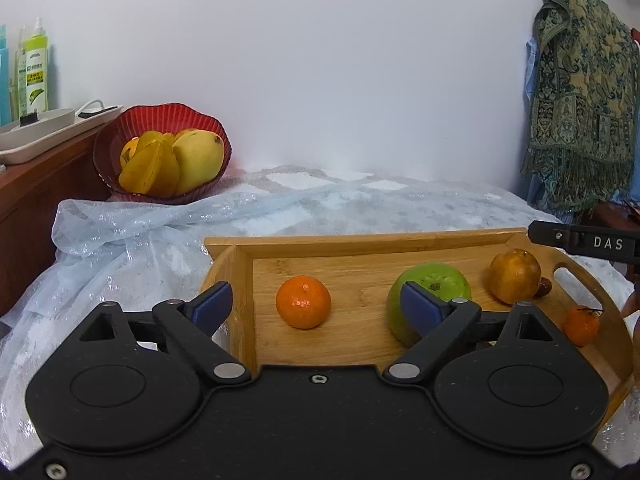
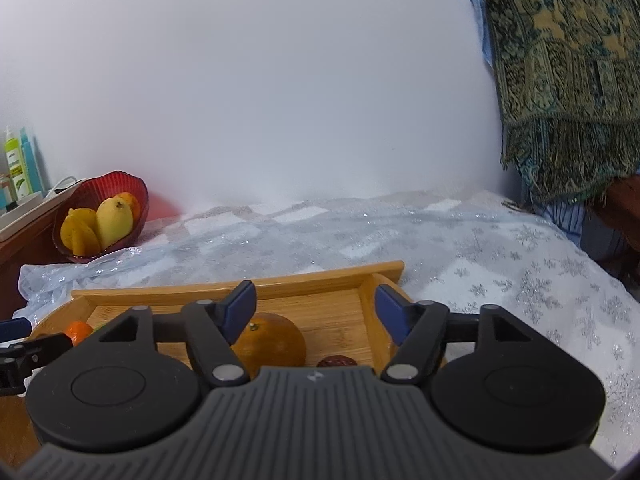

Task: Organize fruits
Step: 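Open both tools to release the mandarin and date on the tray, then withdraw both tools from the tray toward the remaining red dates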

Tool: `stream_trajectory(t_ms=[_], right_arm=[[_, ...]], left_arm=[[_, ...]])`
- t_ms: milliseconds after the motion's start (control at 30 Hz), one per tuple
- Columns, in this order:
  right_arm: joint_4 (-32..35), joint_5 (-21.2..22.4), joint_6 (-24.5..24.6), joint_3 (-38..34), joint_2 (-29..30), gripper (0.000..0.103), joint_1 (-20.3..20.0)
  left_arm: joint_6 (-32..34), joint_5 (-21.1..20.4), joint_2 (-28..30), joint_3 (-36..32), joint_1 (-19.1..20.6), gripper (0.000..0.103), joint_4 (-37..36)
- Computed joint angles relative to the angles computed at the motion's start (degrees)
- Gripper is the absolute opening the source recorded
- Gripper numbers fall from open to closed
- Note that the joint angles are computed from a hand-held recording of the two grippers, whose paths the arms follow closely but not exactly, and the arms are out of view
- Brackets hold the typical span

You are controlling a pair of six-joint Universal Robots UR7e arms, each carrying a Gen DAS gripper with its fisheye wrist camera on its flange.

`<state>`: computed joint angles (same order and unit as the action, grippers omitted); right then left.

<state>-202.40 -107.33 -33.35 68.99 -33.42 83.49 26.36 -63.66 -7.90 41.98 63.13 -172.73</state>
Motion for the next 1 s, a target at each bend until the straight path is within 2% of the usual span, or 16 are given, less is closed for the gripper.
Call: stream_trajectory(t_ms=[233,567,733,1000], right_arm=[[-3.1,0.9,-2.7,1.8,-0.1,0.089,0.5],[-8.3,0.7,-3.6,4.9,-0.4,0.091,1.2],[-12.7,0.8,-3.2,8.9,-1.3,0.091,1.5],[-21.5,2.0,-7.6,16.6,-2.4,0.091,1.3]], left_arm=[[0.2,-0.6,-1.6,3.1,-0.3,0.098,-1.7],[-0.9,-0.8,-5.2,10.4,-0.7,0.1,-4.7],[-0.6,-1.0,-7.9,16.0,-1.2,0.101,-7.9],[-1.2,-2.3,-12.0,24.9,-1.7,0.102,-12.9]])
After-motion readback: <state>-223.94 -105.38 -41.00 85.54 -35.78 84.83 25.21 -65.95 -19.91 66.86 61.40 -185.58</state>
